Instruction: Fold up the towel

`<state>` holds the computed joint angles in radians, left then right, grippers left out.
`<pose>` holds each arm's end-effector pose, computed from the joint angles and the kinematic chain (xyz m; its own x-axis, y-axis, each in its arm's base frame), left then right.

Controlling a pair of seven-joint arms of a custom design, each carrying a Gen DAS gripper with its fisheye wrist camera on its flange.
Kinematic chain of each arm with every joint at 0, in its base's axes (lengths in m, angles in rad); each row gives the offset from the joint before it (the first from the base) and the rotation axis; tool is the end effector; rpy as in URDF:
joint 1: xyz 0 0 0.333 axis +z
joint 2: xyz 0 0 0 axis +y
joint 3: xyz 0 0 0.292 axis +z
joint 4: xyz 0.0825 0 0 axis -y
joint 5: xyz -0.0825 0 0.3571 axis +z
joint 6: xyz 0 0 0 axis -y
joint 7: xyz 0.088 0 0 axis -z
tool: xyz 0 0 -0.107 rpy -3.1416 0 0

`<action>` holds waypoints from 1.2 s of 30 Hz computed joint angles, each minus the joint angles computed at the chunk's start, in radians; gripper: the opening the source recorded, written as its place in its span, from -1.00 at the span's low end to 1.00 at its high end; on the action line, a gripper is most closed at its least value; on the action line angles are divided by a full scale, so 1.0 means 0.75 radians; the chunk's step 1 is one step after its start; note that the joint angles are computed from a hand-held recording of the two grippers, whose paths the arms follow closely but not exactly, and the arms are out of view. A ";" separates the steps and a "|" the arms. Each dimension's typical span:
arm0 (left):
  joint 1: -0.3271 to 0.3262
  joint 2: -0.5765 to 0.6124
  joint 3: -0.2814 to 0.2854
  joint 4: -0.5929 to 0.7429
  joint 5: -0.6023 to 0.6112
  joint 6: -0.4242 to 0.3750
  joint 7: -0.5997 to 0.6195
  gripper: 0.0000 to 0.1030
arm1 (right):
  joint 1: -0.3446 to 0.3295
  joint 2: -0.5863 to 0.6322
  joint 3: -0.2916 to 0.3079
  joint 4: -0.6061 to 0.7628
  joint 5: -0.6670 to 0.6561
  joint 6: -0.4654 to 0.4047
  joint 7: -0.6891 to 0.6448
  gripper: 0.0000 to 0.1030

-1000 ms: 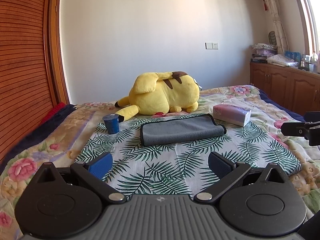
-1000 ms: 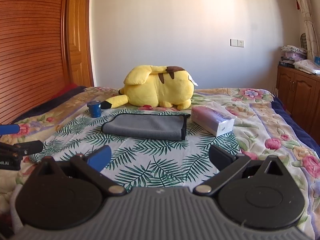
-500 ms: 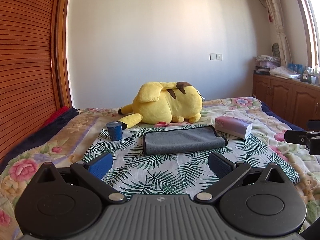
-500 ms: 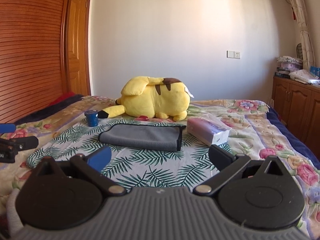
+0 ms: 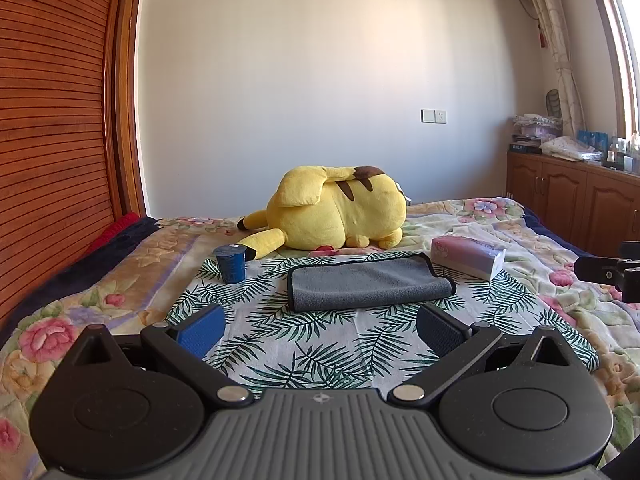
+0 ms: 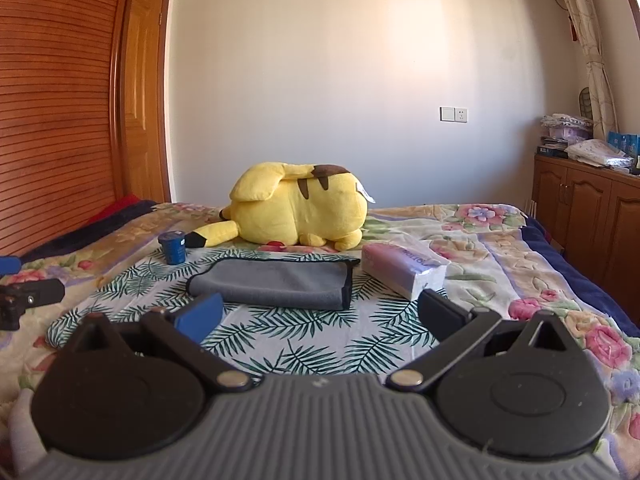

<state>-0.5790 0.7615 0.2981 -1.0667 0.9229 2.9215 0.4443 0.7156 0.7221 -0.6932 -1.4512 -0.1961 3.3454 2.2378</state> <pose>0.6758 -0.3425 0.4848 -0.1213 -0.9908 -0.0598 -0.3040 0.0945 -0.9480 0.6906 0.1976 0.4686 0.0671 -0.9972 -0.0321 -0.2650 0.0132 -0.9642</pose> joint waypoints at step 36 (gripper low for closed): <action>0.005 0.003 -0.009 0.007 0.003 -0.005 0.010 0.69 | 0.016 0.002 0.036 -0.015 0.262 0.006 -0.263 1.00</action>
